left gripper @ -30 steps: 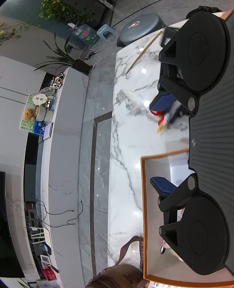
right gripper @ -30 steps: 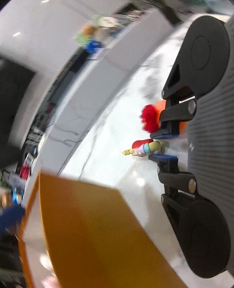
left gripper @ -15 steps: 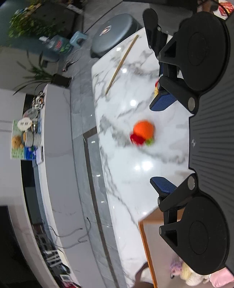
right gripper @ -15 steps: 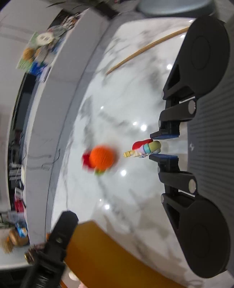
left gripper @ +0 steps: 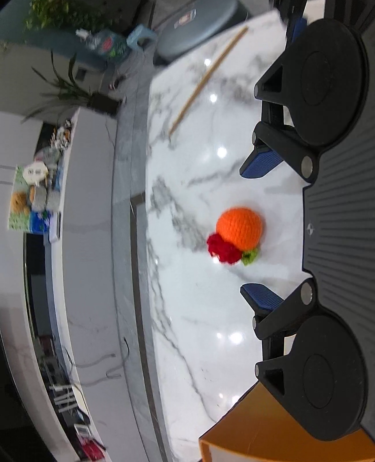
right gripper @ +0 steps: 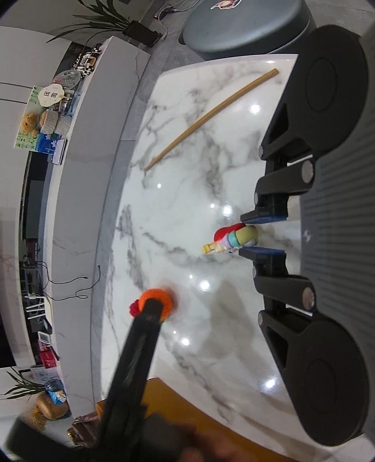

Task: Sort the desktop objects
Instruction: 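Grasp the crocheted orange with the left gripper while the right grasps the small toy figure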

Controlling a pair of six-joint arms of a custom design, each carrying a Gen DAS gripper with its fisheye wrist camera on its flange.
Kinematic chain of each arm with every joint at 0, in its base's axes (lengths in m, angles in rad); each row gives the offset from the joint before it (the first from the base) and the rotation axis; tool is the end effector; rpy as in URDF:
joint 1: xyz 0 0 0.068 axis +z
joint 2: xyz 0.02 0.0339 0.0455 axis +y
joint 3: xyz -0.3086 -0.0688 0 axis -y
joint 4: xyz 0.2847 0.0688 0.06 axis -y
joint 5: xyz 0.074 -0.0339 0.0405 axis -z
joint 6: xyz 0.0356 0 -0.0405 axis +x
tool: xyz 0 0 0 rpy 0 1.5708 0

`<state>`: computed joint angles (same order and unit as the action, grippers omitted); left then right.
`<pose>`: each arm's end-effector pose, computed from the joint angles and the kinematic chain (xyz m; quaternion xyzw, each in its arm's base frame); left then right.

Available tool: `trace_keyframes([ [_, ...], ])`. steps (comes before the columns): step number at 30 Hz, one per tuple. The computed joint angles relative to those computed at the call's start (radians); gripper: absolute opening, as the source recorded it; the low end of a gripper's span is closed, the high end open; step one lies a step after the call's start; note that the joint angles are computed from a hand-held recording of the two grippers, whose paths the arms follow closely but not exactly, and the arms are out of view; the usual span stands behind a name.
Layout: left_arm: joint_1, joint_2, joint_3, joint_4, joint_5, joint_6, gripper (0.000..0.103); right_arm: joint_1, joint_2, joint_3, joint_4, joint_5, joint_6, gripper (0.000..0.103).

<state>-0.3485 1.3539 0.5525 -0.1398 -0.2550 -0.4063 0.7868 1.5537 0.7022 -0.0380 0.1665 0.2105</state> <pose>0.2461 -0.0799 0.1644 -0.0666 0.9416 -0.0008 0.3301 0.2274 0.2197 0.1627 -0.2403 0.9084 0.0904 0.3299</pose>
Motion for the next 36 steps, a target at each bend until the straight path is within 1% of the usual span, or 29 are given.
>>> trace_keyframes([
  [6,0.004,0.068,-0.002,0.060,-0.039,-0.027,0.095,-0.017,0.001,-0.013,0.005,-0.026,-0.011,0.018],
  [11,0.021,0.097,-0.005,0.097,-0.033,-0.046,0.095,-0.036,0.002,-0.022,0.016,-0.037,-0.013,0.018],
  [16,0.044,0.124,-0.007,0.121,-0.010,-0.063,0.095,-0.052,0.008,-0.029,0.027,-0.047,-0.012,0.018],
  [19,0.053,0.127,-0.012,0.129,-0.004,-0.052,0.095,-0.060,0.018,-0.027,0.031,-0.051,-0.011,0.018],
  [23,0.082,0.116,-0.030,0.153,0.042,-0.052,0.091,-0.058,0.036,-0.018,0.035,-0.046,-0.006,0.018],
  [27,0.082,0.118,-0.032,0.161,0.044,-0.040,0.089,-0.056,0.041,-0.013,0.039,-0.040,-0.001,0.018],
  [32,0.077,0.124,-0.027,0.158,0.035,-0.031,0.082,-0.054,0.044,-0.007,0.036,-0.036,0.003,0.018],
  [35,0.067,0.124,-0.021,0.144,0.018,-0.020,0.068,-0.055,0.043,-0.008,0.036,-0.036,0.004,0.019],
  [36,0.062,0.125,-0.018,0.135,0.007,-0.018,0.060,-0.055,0.044,-0.006,0.034,-0.036,0.004,0.018],
])
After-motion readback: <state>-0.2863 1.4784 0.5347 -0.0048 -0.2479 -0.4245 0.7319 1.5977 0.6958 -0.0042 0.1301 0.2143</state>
